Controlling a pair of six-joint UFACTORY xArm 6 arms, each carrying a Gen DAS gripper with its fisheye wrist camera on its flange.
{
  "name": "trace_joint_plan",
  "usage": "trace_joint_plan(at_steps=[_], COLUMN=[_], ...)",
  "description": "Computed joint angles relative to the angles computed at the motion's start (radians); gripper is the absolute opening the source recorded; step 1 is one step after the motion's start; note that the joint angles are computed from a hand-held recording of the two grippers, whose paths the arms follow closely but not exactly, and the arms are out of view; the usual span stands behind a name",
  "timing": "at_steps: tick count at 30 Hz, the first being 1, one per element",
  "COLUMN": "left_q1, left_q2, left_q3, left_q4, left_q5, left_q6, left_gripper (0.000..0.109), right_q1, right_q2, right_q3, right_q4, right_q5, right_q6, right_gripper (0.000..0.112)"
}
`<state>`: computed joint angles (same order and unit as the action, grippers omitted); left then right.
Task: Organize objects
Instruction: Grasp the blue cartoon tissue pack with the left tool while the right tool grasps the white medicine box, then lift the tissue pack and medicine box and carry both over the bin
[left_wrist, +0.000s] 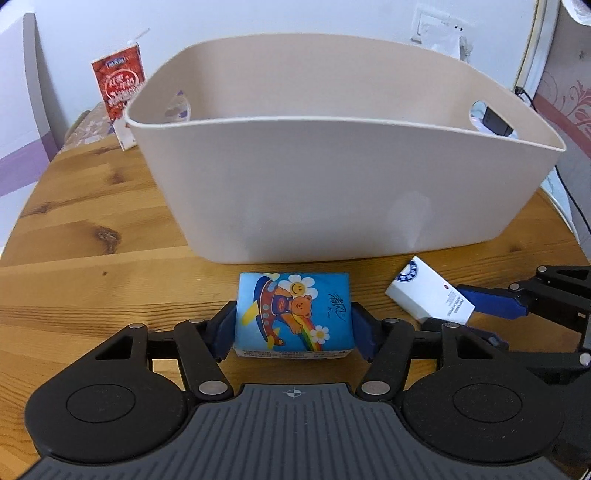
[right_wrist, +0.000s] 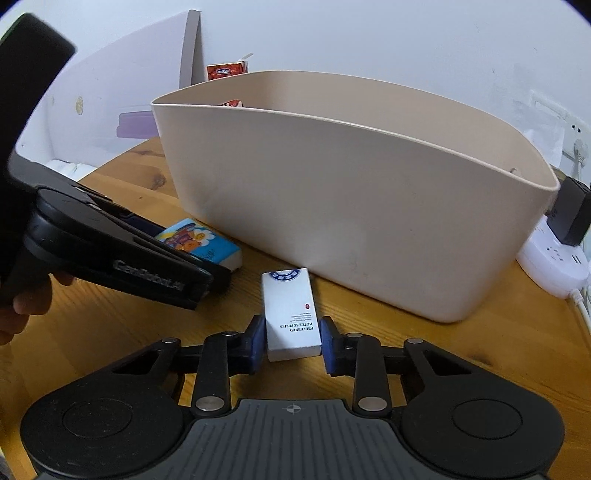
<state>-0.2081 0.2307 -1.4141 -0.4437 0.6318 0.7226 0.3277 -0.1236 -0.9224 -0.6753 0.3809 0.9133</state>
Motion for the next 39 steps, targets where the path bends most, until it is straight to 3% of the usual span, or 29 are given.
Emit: trace_joint_plan(at_steps=[12,21,28,39], left_q1=[0.024,0.035,0.016,-0.046], left_q2=[-0.168,-0.217,-0.174,0.036], left_q3=[0.125,0.105,0.002,-0.255], left_q4=[-0.107,-0.189,-0.206,-0.048], left_q5=[-0.025,-0.044,-0.054,-0.065], left_q6=[0.117,0.159,0.166,0.001], left_gripper=[0.064,0.064,0.064,0.064], right_q1=[0.025,0.014,-0.031,-0.123], right_q2=[-0.198,-0.279,-0.294,-0.196], right_q3=[0.118,0.093,0.041,-0.084], right_q4=[-0.059,-0.184,-0.274,-0.315], right_q5=[0.046,0.068,0.067,0.044], right_q6=[0.057,0.136,0.198,0.208], right_gripper=[0.029,0.029,0.029,0.029])
